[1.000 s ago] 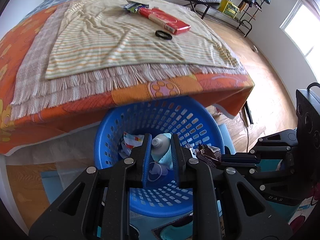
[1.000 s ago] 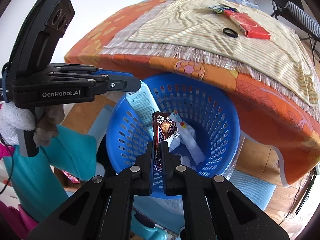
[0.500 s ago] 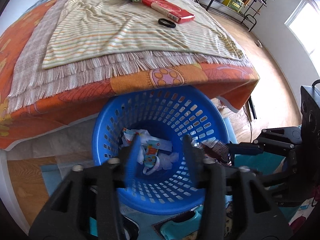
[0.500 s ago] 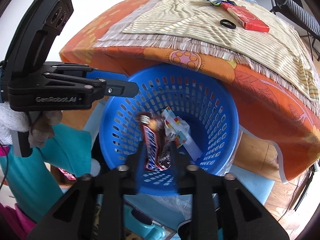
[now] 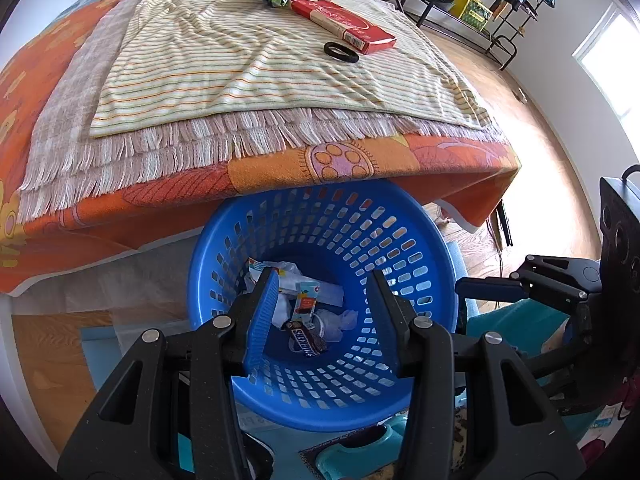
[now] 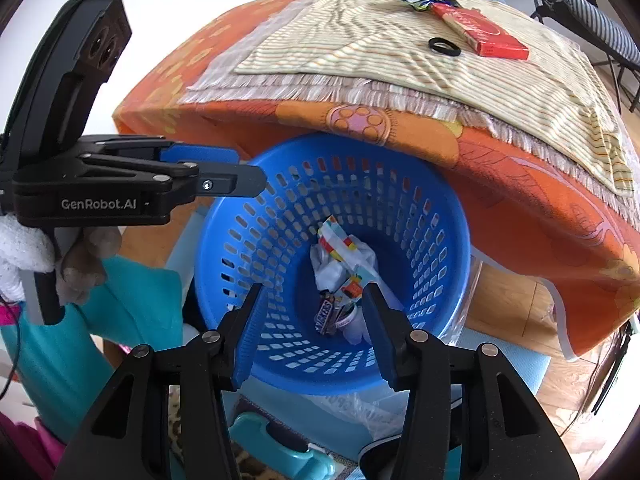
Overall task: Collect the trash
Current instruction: 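Move both tools back to the bed and close the left tool on the black rubber ring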
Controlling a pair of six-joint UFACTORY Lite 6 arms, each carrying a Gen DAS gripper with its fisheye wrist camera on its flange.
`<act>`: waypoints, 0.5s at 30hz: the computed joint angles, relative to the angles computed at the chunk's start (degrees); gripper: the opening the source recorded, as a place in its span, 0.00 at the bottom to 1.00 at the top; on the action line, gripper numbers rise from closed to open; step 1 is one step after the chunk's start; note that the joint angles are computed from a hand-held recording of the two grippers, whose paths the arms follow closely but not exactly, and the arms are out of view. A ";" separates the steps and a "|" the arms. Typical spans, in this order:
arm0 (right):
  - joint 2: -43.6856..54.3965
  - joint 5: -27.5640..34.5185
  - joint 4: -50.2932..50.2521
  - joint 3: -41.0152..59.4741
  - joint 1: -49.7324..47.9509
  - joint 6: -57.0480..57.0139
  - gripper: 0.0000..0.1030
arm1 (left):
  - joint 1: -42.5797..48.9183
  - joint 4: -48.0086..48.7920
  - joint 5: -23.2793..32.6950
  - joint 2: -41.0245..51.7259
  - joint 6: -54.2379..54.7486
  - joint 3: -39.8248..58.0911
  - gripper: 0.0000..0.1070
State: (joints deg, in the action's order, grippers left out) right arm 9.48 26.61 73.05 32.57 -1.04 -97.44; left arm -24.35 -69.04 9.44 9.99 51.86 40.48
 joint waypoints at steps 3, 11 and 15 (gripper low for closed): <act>0.14 0.45 -1.05 0.92 -0.61 1.69 0.46 | 0.16 1.46 0.42 -0.14 -1.35 0.47 0.44; 0.47 5.05 -6.78 6.54 -4.75 9.81 0.47 | 1.60 9.86 2.77 -0.37 -9.97 4.86 0.44; 1.72 6.47 -9.34 11.13 -6.70 13.07 0.49 | 2.65 15.54 4.42 1.38 -15.33 9.77 0.43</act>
